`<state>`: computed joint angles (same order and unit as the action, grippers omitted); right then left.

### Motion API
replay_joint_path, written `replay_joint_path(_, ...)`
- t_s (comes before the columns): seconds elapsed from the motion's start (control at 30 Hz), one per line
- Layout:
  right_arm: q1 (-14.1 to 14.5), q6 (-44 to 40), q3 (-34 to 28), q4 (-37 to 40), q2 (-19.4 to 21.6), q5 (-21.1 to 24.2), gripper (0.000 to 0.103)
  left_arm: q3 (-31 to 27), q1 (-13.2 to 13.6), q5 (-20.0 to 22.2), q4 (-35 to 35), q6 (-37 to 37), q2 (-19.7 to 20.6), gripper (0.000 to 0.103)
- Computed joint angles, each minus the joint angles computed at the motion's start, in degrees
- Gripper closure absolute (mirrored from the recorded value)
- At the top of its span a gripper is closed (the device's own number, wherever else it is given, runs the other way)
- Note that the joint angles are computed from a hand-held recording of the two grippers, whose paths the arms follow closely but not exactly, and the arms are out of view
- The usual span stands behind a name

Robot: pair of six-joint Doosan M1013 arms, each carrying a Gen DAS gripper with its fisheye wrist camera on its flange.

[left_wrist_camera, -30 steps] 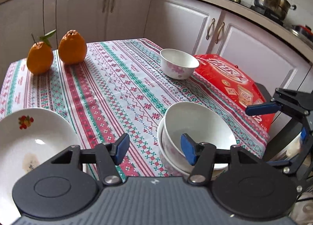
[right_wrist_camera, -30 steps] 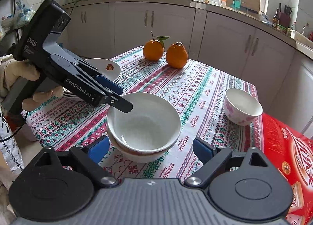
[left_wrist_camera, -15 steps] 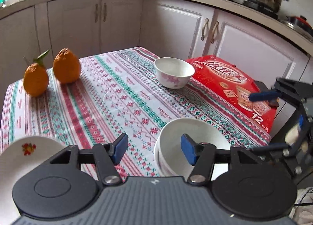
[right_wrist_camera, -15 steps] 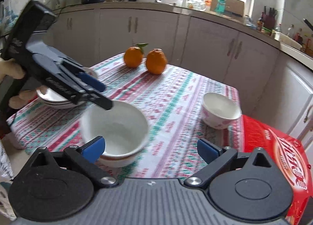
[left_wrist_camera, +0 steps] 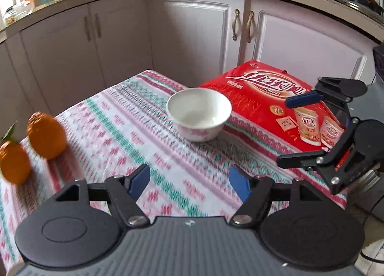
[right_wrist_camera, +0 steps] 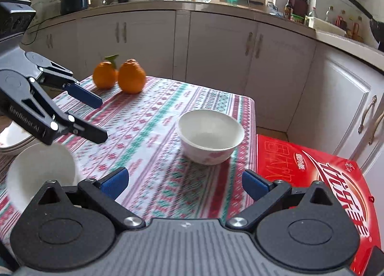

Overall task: Organize plates and bowls
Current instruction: 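Move the left gripper to the third white bowl and grasp its rim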

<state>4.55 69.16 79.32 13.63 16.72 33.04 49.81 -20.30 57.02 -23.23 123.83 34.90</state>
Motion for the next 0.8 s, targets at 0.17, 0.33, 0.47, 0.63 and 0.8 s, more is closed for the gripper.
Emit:
replay_joint_path(0.17,-1.3,-0.8,-4.2,0.8,3.2,1.4,0.001,-6.3,-1.1,3.3,1.1,0.2,4.3,0.03)
replay_joint_path(0.33,-1.7,-1.8,-6.8,-0.2,5.8,3.0,0.001,-11.2,-1.3,6.3,0.4,0.4,7.4,0.03)
replay_joint_path(0.47,-2.2,-3.4,-7.7,1.1,7.3,4.0,0.001,-15.7,-1.2,7.6,1.3,-0.9,9.8,0.03)
replay_joint_path(0.63,-2.5,-6.9,-8.6,3.5,8.8,3.9,0.001,-26.6,-1.5,12.3,2.3,-4.5,15.7,0.031)
replay_joint_path(0.8,-2.6,-11.0,-9.7,5.8,10.1,3.3,0.003,-45.7,-2.2,22.0,3.7,-8.8,25.9,0.032)
